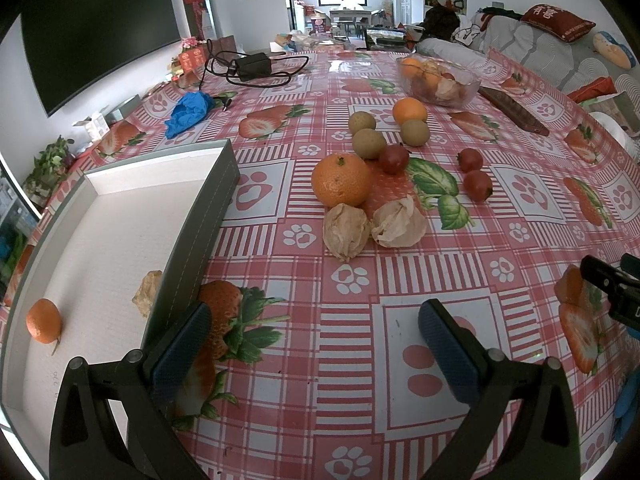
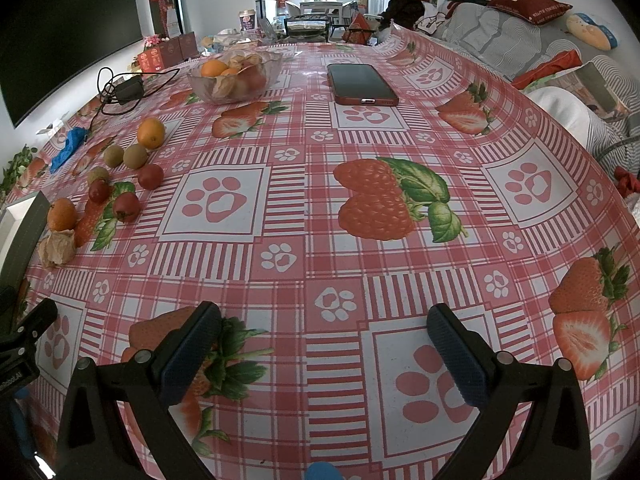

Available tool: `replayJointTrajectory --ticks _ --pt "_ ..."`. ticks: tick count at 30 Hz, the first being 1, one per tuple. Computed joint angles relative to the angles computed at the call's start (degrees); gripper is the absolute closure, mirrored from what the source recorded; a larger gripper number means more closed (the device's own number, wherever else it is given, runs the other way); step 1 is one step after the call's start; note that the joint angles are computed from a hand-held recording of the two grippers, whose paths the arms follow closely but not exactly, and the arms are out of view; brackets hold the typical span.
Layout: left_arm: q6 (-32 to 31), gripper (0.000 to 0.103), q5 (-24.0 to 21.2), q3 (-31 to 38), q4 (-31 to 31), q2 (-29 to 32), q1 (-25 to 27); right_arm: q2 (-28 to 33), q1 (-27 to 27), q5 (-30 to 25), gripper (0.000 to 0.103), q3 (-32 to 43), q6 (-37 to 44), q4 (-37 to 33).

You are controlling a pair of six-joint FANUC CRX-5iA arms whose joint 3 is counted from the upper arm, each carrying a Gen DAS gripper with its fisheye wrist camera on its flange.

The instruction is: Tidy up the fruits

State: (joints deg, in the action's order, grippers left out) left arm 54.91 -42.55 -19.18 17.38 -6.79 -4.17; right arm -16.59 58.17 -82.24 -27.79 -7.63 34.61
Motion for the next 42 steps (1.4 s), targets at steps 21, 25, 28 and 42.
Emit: replayJointTrajectory --ticks 21,25,28,42 --pt "0.0 0.0 0.1 -0.1 0.0 -0.1 0.0 0.0 0.0 0.0 0.0 -0.1 -0.1 0.1" --pt "-0.1 0.0 0.1 -0.1 0.0 -0.1 0.0 0.0 0.0 0.0 0.0 -0.1 -0.1 0.2" --pt "-0.1 0.0 0.1 -0.1 0.0 -0.1 0.0 0.0 0.1 0.0 0.0 -0.1 -0.1 0.2" --pt "-5.3 0.0 -9.8 3.0 6.1 -0.1 2.2 0.1 0.1 0.0 0.0 -0.2 -0.1 0.4"
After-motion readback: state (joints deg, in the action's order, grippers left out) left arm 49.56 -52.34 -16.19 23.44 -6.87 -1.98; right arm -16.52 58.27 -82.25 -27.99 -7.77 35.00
